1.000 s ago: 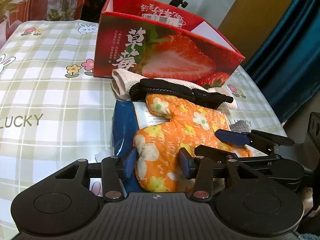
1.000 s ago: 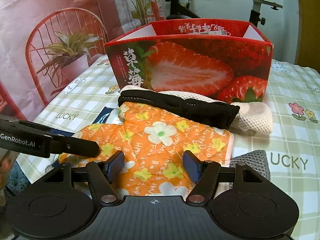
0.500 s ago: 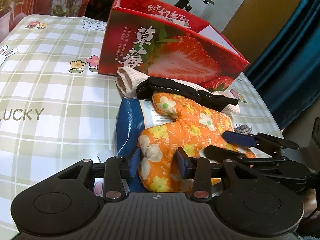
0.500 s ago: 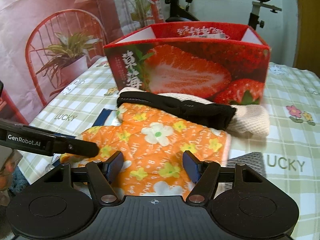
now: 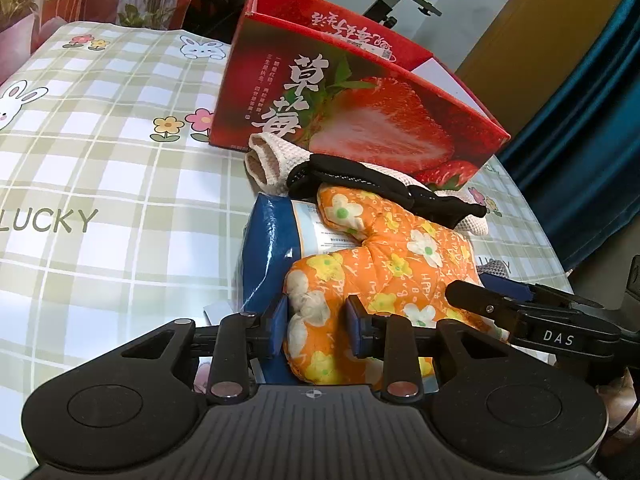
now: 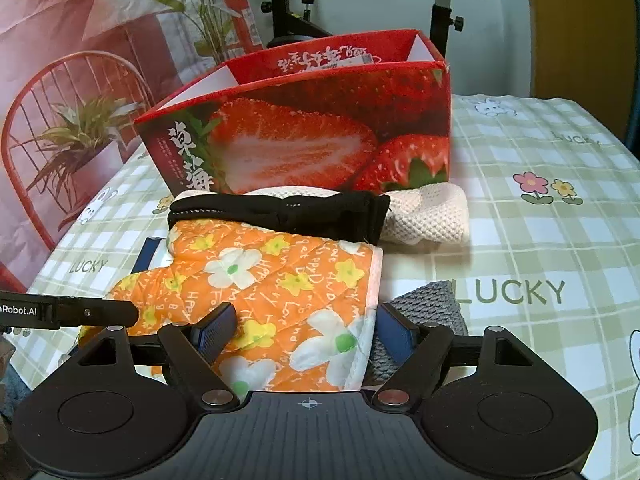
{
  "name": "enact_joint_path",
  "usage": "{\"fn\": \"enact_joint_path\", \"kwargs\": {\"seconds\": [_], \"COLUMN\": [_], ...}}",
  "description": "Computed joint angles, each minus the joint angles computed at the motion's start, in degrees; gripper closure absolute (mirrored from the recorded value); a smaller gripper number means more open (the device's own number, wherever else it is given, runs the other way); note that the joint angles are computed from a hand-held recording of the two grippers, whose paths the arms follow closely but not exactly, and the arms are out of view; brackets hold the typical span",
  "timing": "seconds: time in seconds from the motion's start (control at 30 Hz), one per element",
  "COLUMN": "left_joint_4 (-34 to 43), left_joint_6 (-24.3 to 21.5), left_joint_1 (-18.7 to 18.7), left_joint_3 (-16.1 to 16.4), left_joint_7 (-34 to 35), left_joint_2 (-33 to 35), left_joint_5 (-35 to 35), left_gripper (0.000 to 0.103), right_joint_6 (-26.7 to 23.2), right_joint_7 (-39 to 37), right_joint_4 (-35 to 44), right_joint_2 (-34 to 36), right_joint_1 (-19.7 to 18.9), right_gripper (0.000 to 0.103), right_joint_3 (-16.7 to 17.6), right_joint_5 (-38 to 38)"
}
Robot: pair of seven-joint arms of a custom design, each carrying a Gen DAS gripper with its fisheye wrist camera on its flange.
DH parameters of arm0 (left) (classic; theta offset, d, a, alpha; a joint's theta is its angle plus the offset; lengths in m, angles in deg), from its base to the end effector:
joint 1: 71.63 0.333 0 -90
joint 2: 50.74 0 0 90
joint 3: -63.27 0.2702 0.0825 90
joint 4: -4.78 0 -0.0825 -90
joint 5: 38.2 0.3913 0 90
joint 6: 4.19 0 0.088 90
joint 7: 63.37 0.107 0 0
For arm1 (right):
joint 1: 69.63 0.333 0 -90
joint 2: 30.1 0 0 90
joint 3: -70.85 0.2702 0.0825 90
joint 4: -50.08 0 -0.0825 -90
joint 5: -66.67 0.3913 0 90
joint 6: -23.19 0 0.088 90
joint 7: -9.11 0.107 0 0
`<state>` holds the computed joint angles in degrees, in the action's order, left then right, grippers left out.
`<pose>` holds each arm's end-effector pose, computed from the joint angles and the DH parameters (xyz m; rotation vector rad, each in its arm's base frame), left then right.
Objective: Organize soft objects
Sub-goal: 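Move the left tool to the orange floral oven mitt and grasp it, then lift the oven mitt into the red box and release it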
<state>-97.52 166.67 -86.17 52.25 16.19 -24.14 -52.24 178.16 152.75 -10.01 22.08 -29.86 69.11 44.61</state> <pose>0.6325 -0.2680 0.3374 -1.9897 1.9570 -1.0825 0.6112 0.5065 0.3401 -1.7124 1.6522 -0.3667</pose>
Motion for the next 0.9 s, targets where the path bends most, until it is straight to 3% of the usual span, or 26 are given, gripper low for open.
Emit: {"fn": "enact_joint_path", "kwargs": {"seconds": [0.37, 0.47, 0.57, 0.67, 0.87, 0.9], "left_joint_4": [0.47, 0.59, 0.06, -0.67, -2.58, -2.93], "left_joint_6": [-0.42, -0.54, -0.09, 0.88, 4.3, 4.97], "left_joint_1": [-0.13, -0.65, -0.24, -0.19, -1.57, -2.08], "left_joint_3": [0.1, 0.66, 0.21, 0.06, 1.51, 2.08], "left_joint_7": [-0.29, -0.86, -0.37, 0.07, -0.36, -0.66], "left_joint_2": [0.31, 0.32, -0.08, -0.72, -2.54, -2.87], "left_joint_5": [0.18, 0.79, 0.73, 0.79, 2.14, 2.55], "left_gripper": [0.07, 0.07, 0.071, 0.078, 0.086, 0.086], "right_joint_6": [1.17, 1.76, 1.91, 1.29, 5.27, 6.01], "right_joint_7": [-0.24, -1.48, -3.48, -5.71, -8.18, -8.25], "right_joint_4": [-0.48, -0.42, 0.06, 1.41, -1.14, -1.67], "right_joint_2": [0.28, 0.33, 0.22, 0.38, -2.01, -2.48], "right_joint_1": [-1.22, -1.6, -1.21, -0.3, -0.35, -0.32], "right_gripper": [0.027, 0.037, 0.055, 0.068, 0.081, 0.089], "right_joint_3": [1.59, 2.33, 2.18, 1.41, 1.02, 0.83], "right_joint_5": [2.88, 3.56, 3.04, 1.73, 0.59, 0.36]}}
